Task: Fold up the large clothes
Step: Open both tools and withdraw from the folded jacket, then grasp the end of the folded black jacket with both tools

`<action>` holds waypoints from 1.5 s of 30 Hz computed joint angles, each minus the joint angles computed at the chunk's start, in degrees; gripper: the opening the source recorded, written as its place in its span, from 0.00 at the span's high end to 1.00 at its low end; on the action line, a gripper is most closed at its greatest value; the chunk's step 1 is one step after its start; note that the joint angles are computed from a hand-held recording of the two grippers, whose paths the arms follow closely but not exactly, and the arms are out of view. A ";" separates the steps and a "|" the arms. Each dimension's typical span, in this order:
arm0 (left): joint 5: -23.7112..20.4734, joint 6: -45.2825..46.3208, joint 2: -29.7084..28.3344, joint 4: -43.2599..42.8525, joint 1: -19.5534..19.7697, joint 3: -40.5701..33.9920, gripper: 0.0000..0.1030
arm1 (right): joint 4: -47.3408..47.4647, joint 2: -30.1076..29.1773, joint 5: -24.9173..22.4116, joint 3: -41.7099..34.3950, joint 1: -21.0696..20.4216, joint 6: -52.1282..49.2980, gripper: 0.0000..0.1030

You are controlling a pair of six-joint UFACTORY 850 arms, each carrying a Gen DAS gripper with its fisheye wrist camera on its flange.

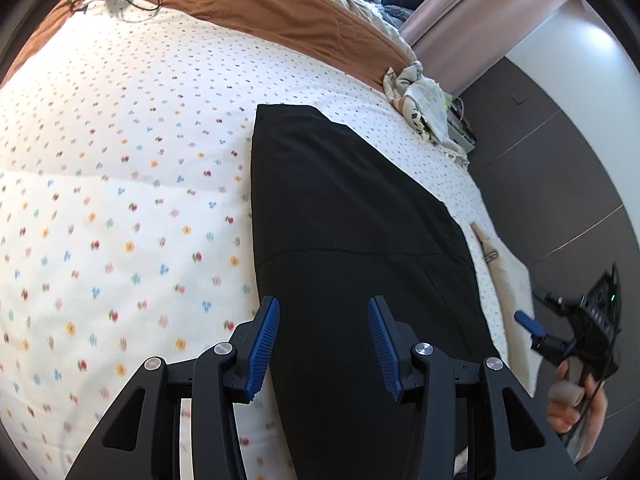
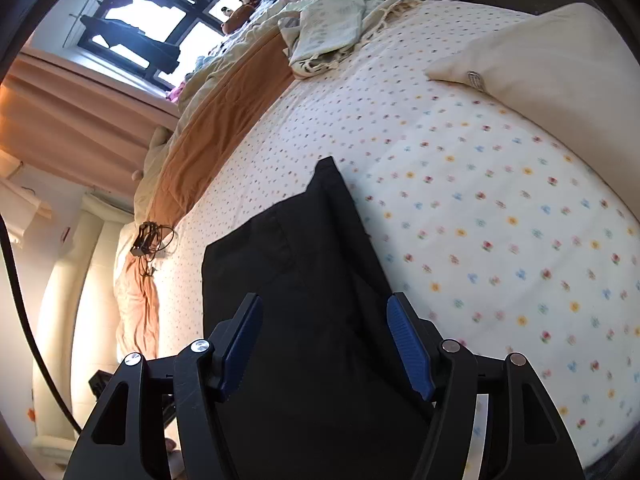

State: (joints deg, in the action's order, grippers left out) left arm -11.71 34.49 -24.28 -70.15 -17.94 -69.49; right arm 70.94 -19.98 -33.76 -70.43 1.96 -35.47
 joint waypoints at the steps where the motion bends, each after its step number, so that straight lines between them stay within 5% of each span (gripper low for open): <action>1: 0.46 -3.28 -0.55 3.53 -0.10 -0.81 0.54 | -0.14 -1.50 -0.70 -1.75 0.14 -0.04 0.37; 5: -0.44 -4.56 -3.07 4.80 0.49 -3.99 0.54 | -0.17 -6.75 -2.82 -6.92 0.33 -1.84 0.37; 12: -1.42 -28.95 -9.01 30.76 0.75 -12.20 0.54 | -5.19 -15.82 -9.46 -15.08 -0.71 0.79 0.37; 18: -3.38 -35.19 -13.07 37.48 1.44 -17.45 0.54 | -6.80 -22.08 -16.05 -21.55 -1.20 1.72 0.37; 28: -6.11 -33.67 -17.19 35.55 3.18 -22.13 0.50 | -0.81 -31.28 -28.36 -31.29 -1.17 -1.81 0.37; 36: -10.97 -27.18 -19.06 26.64 4.35 -23.36 0.33 | -0.72 -33.31 -30.21 -34.35 -0.18 -1.74 0.36; 39: -9.57 -27.11 -18.57 26.02 4.07 -22.73 0.42 | -2.12 -33.29 -30.07 -34.62 0.44 -1.34 0.51; 40: -9.07 -28.94 -18.36 28.19 3.77 -22.69 0.46 | -2.62 -33.46 -30.21 -34.81 0.57 -0.67 0.64; 45: -6.51 -33.83 -16.50 35.84 2.37 -21.76 0.66 | -1.49 -30.51 -28.27 -32.07 0.88 -3.17 0.79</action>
